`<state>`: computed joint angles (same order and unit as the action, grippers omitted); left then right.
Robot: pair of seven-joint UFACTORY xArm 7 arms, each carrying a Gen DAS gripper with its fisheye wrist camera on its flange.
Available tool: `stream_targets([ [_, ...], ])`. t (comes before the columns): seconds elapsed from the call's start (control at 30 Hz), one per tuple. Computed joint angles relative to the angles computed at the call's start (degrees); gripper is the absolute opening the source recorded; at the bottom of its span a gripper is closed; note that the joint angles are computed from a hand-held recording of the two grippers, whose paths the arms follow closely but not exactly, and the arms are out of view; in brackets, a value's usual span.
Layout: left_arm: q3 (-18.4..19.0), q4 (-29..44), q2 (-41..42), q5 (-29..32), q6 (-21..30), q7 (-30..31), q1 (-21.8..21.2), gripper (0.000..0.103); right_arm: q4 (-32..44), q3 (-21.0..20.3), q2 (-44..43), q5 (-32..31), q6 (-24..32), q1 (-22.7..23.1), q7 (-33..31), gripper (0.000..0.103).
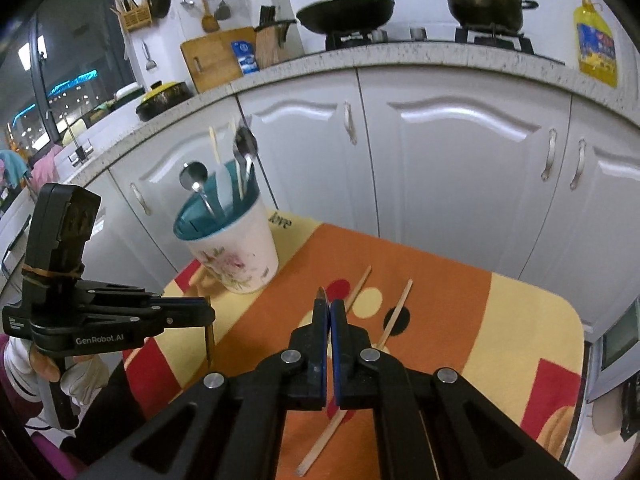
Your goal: Organize utensils
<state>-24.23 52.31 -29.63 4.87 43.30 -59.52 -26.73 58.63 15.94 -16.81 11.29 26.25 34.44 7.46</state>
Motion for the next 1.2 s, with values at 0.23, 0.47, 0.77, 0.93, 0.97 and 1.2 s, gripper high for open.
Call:
stream_targets([
  [0.23,-1.3,1.0,-3.4,2.0,2.3,-1.6,1.3,0.004,3.3,1.7,0.0,-3.8,0.1,-0.9,2.2,0.001],
  [0.47,-1.5,1.8,-6.5,2.4,4.0,-1.1,2.6,0.004,8.1,3.0,1.4,-7.9,1.3,-1.7,3.9,0.001],
  [0.77,-0.1,5.0,-10.8,2.7,6.9,1.6,5.9,0.004,17.7,5.2,6.0,-14.7,2.8,-2.3,7.2,0.001],
  [0.93,1.4,8.5,-12.7,3.3,8.8,4.0,10.1,0.004,25.8,6.6,11.5,-22.8,3.5,-2.0,12.5,0.001],
  [0.97,1.5,9.1,-12.9,3.5,9.0,4.5,10.9,0.004,27.7,6.7,12.8,-25.1,3.8,-1.7,14.1,0.001],
  [1.2,2.5,11.3,-11.9,4.6,10.0,7.4,16.2,0.004,40.6,3.5,23.0,-38.5,6.3,4.0,25.7,0.001],
])
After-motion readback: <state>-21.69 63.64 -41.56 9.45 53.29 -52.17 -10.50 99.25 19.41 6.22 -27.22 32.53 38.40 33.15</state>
